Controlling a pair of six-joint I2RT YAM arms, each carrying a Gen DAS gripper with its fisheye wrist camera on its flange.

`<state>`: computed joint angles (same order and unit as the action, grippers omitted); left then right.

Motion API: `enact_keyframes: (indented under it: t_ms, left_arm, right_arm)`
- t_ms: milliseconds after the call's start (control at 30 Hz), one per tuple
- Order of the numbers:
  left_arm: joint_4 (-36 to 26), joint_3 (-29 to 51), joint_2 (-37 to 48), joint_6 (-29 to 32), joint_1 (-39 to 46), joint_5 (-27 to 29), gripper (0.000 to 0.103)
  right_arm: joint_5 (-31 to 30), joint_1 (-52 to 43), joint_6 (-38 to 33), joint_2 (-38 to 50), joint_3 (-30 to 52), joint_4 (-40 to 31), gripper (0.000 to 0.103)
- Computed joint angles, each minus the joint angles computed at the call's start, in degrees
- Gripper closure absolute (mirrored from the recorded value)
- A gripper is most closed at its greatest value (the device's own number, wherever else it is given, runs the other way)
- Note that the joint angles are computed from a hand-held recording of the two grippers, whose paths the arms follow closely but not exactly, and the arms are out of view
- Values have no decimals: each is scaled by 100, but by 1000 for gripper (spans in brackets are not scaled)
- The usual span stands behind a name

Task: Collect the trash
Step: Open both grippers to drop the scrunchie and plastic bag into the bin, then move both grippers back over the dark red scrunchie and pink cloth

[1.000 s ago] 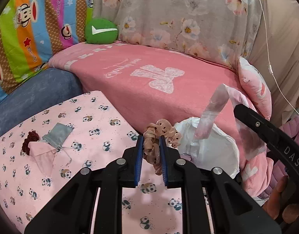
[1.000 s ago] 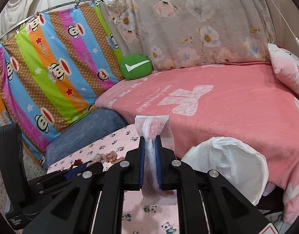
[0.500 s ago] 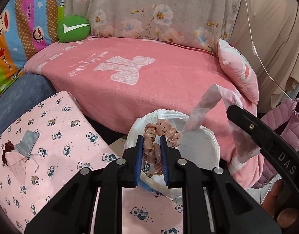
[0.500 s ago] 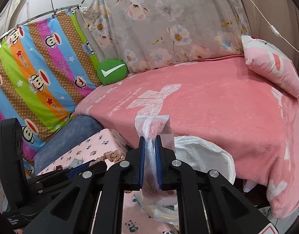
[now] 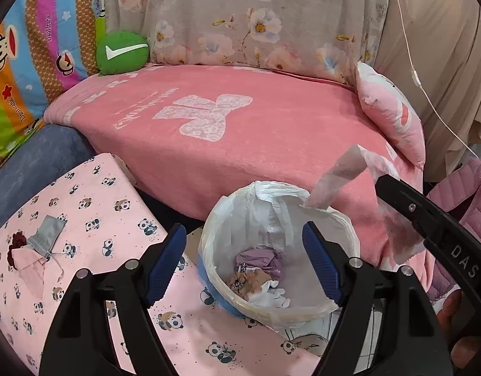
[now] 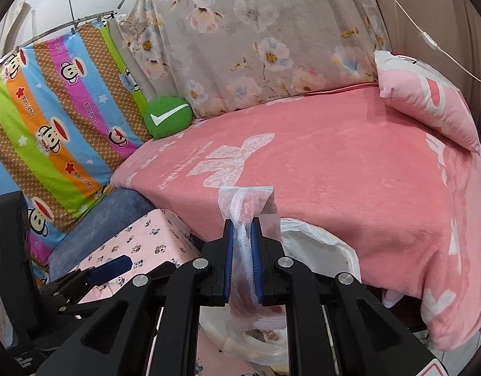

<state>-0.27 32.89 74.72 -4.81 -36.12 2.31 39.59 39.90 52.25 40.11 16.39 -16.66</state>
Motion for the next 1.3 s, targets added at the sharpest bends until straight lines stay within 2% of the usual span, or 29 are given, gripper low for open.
enact_keyframes:
  t_ms: [67,200,400,667,1033,1300]
  left_arm:
    - [-3,-12,-24,-8,81,27,30]
    - [-21,-88,-137,-5,250,74,29]
    - [-49,-229,-312,30,511,190,28]
    - [-100,-416,-605,115,1043,445,28]
    - [-184,-694,-927,473,2274,1021,28]
    - [-149,-696,-681,859,3413,1513,27]
  right_arm:
    - [22,-12,2,94,9,70,83]
    - [44,-4,-3,172,12,128,71]
    - [-39,5,-59,301,36,269,70]
    - [189,502,95,991,321,433,70]
    - [336,1176,154,2415,964,927,63]
    - [272,1502,124,3560,1628,1283,63]
